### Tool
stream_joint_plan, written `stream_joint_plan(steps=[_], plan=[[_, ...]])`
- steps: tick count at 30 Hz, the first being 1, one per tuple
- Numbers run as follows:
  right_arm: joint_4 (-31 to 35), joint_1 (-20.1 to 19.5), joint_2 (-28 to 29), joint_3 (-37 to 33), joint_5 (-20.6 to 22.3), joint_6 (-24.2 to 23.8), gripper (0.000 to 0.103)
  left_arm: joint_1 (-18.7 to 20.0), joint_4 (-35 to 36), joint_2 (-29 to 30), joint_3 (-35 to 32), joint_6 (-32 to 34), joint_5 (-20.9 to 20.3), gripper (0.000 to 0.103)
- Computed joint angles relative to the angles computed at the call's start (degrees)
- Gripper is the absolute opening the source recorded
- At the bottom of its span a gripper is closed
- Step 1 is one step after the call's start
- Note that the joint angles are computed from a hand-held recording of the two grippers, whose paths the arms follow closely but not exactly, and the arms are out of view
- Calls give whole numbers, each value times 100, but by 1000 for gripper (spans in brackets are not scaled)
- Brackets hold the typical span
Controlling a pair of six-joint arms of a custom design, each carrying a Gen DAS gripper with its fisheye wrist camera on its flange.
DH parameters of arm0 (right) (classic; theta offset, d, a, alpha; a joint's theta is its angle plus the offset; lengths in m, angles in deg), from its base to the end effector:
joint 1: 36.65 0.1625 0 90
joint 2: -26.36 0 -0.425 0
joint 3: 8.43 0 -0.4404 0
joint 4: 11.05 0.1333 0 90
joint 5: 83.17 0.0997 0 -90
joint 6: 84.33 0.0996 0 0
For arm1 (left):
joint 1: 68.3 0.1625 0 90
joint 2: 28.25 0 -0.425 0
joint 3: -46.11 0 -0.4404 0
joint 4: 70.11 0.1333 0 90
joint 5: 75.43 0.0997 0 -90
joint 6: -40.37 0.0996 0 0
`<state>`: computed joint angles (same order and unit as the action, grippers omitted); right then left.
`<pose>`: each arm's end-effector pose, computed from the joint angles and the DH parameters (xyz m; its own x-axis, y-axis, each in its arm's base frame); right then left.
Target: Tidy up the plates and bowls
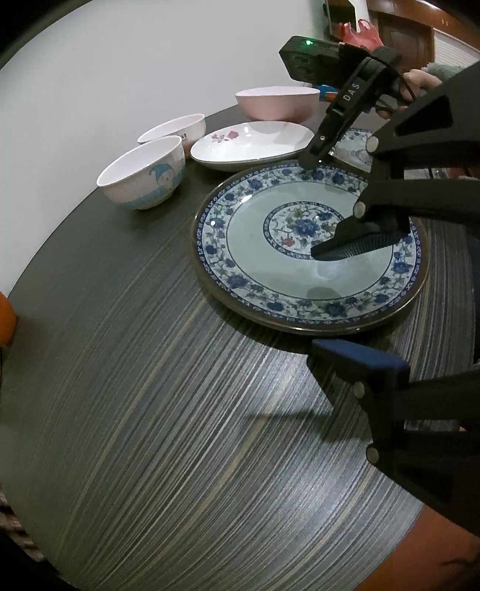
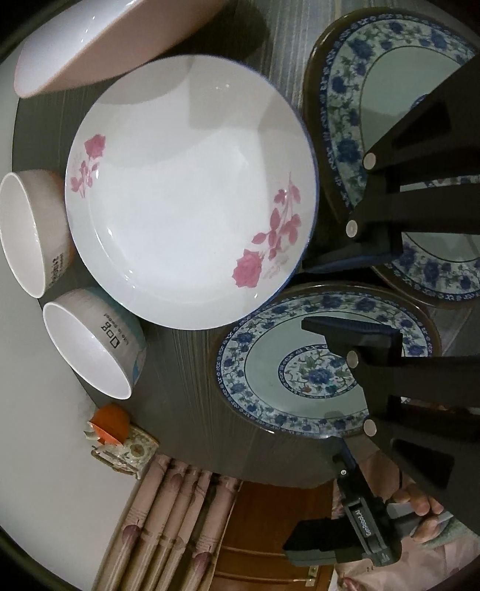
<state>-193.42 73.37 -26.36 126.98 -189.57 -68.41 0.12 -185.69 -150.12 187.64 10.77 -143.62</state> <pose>0.2453 -0.3660 -0.0136 -0.9750 -0.0189 0.2215 -0.0728 0.9685 -0.2380 0.0484 -0.3407 0.2936 -0.9436 -0.1909 -0.2704 -0.1153 0.9553 -0.2722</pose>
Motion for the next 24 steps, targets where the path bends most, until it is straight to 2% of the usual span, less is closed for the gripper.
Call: stream_joint_plan(steps=[3, 5, 8, 16, 24], plan=[[5, -61, 49, -28, 50, -77, 23, 35, -48, 35, 9, 48, -5, 37], [2, -80, 119, -90, 88, -137, 22, 18, -42, 43, 19, 74, 74, 31], [30, -103, 187, -140, 92, -205, 16, -37, -17, 13, 50, 114, 269, 22], [-165, 38, 227, -66, -56, -212, 14, -298, 87, -261, 93, 102, 709, 21], [-510, 471, 345, -57, -163, 67, 13, -379, 116, -585, 28, 173, 1097, 21]])
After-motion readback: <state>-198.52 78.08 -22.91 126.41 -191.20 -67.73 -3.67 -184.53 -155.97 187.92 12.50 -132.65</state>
